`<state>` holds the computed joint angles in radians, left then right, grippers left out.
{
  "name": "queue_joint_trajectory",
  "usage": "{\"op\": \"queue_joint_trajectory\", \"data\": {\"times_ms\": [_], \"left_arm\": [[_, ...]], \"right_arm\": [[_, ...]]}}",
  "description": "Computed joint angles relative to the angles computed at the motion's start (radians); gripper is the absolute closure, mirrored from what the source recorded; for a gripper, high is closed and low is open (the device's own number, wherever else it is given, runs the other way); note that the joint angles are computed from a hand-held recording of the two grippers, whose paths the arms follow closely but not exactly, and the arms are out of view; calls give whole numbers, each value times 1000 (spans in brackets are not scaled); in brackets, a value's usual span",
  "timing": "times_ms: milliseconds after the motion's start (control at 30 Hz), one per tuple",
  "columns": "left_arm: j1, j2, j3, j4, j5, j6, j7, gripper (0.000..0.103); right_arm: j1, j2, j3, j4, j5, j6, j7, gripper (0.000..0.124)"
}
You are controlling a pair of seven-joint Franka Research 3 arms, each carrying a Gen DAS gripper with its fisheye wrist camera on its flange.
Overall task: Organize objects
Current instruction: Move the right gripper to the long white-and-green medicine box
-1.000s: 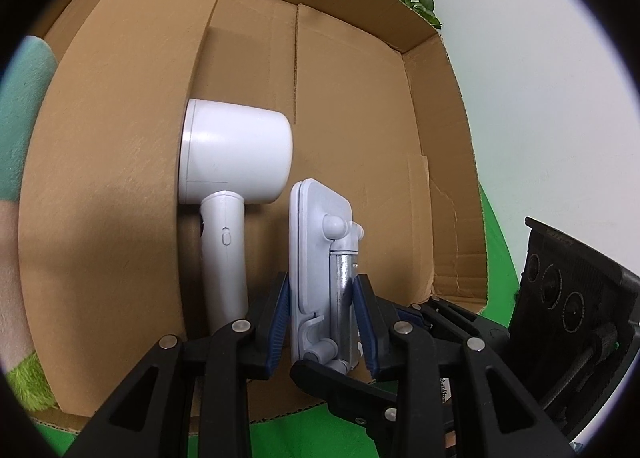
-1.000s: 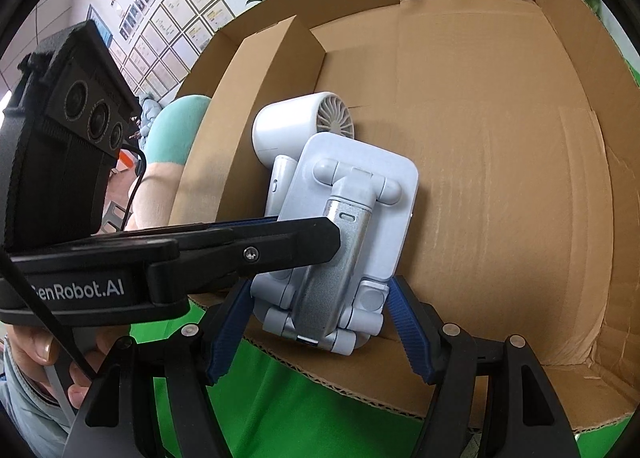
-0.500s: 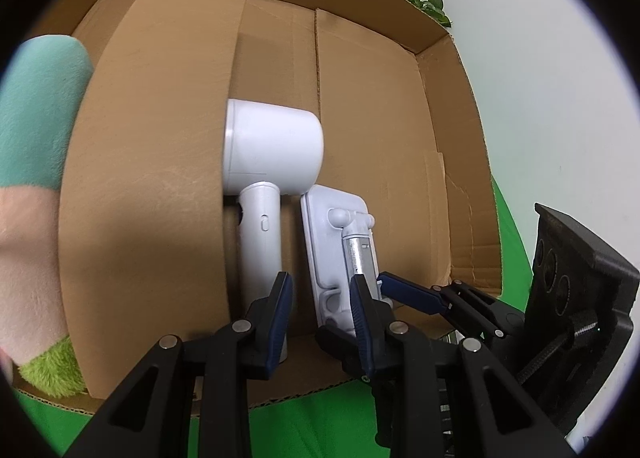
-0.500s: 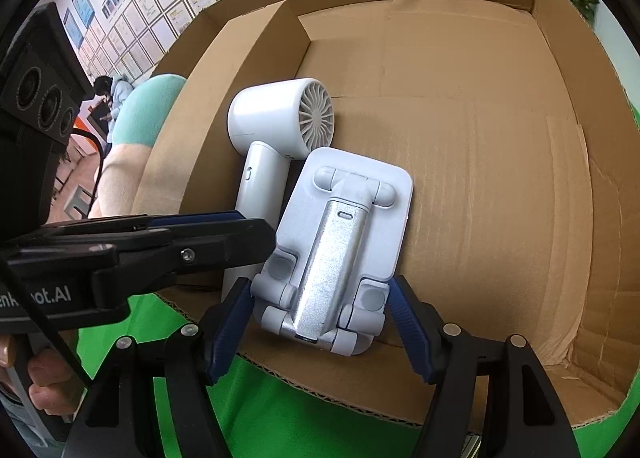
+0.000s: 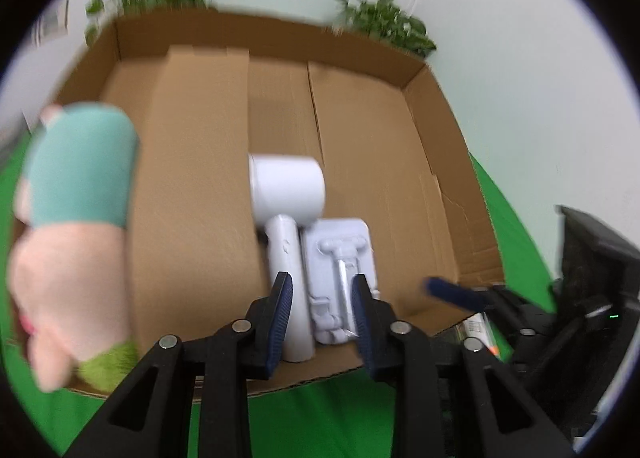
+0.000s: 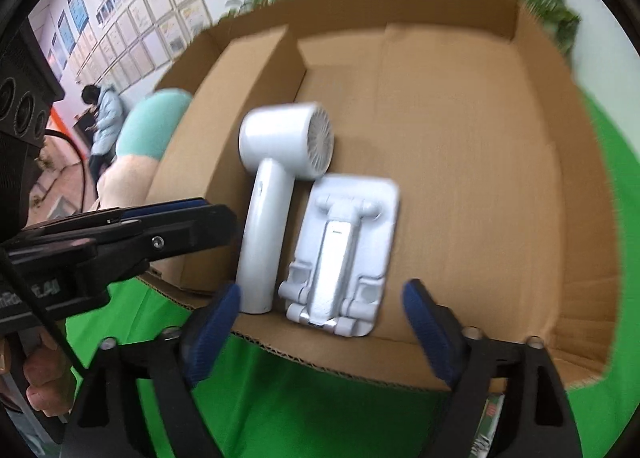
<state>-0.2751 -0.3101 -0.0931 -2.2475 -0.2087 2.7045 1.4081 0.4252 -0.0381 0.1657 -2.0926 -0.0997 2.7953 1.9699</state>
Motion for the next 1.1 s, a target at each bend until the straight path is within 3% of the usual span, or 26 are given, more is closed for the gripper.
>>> {"op": "queue_joint_trajectory", "data": {"times_ms": [33, 100, 167, 267, 367, 633, 900, 1100], "left_arm": [[47, -22, -46, -20, 93, 25, -64, 62], [148, -70, -137, -58, 290, 69, -218, 33], [218, -110, -195, -89, 427, 110, -339, 23], [282, -158, -249, -112, 562, 122, -458, 23], [296, -180, -261, -116, 634, 94, -534, 23], [255, -224, -236, -132, 751, 15, -654, 23], [216, -248, -206, -148, 778, -1, -682, 23], [217, -262, -210, -152, 796, -9, -700, 23]], "right_arm": [[-7, -27, 3, -32, -57, 27, 58, 21], [-34, -74, 22, -79, -159, 50, 172, 21], [-68, -106, 53, -105, -245, 51, 271, 21], [-129, -144, 111, -126, -383, 49, 431, 21], [-152, -227, 124, -196, -405, 64, 475, 21], [-196, -307, 174, -252, -326, 71, 423, 21], [-244, -341, 227, -274, -307, 85, 413, 21], [-253, -359, 229, -286, -283, 94, 377, 21]]}}
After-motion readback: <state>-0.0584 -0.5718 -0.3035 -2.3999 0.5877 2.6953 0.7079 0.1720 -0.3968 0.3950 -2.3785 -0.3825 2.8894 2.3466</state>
